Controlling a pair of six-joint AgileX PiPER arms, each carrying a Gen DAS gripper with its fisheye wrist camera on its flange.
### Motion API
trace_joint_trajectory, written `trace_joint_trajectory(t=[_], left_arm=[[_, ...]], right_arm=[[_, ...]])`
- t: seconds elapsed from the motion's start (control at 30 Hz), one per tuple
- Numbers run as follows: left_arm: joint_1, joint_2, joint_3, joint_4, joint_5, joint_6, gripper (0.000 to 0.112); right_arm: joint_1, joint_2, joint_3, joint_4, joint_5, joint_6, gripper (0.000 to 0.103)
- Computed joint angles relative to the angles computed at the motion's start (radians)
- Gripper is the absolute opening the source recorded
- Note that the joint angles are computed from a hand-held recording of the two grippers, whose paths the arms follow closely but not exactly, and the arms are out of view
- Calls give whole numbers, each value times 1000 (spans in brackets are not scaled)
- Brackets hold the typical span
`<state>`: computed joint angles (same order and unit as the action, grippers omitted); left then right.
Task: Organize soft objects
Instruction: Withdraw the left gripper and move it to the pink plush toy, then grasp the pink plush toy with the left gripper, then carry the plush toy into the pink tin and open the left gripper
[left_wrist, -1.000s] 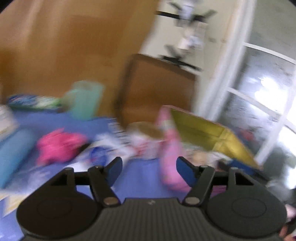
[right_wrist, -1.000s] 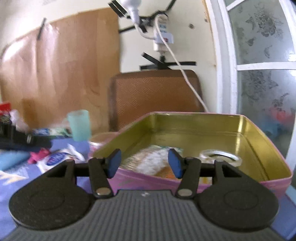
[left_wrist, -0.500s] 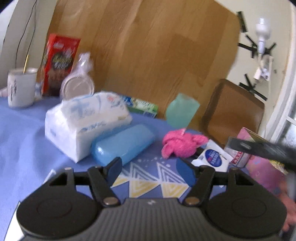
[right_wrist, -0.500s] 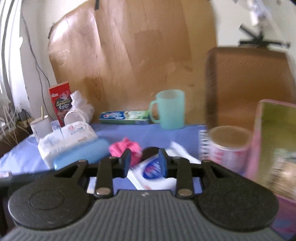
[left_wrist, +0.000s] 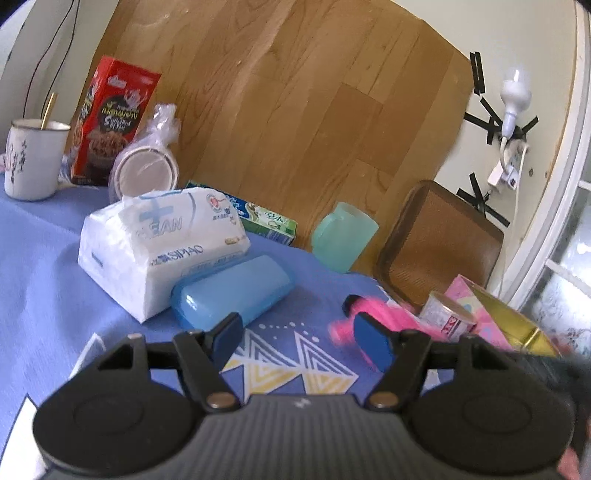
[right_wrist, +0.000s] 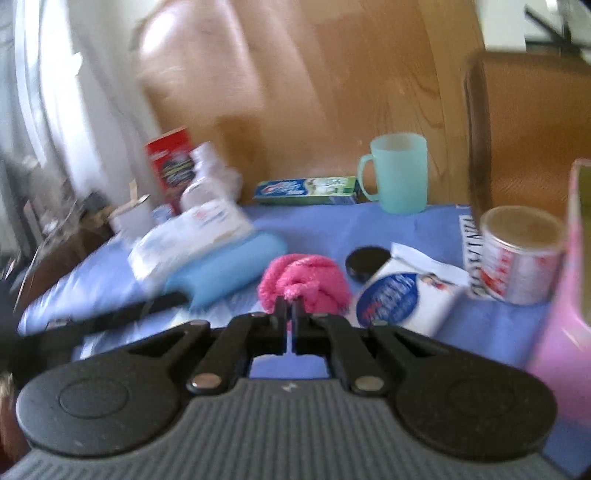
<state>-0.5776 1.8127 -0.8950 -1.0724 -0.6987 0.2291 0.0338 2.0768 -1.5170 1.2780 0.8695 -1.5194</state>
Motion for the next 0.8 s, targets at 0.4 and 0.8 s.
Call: trace_joint_trajectory(t=[0.4,0.8], left_arm=[[55,-12,-41,537,312,-447,68],[-17,95,-279,-145,469,256,51]], right_arm=[[-217,-227,468,90,53,-511,53],[-56,-130,345,92,-79,-414,43]])
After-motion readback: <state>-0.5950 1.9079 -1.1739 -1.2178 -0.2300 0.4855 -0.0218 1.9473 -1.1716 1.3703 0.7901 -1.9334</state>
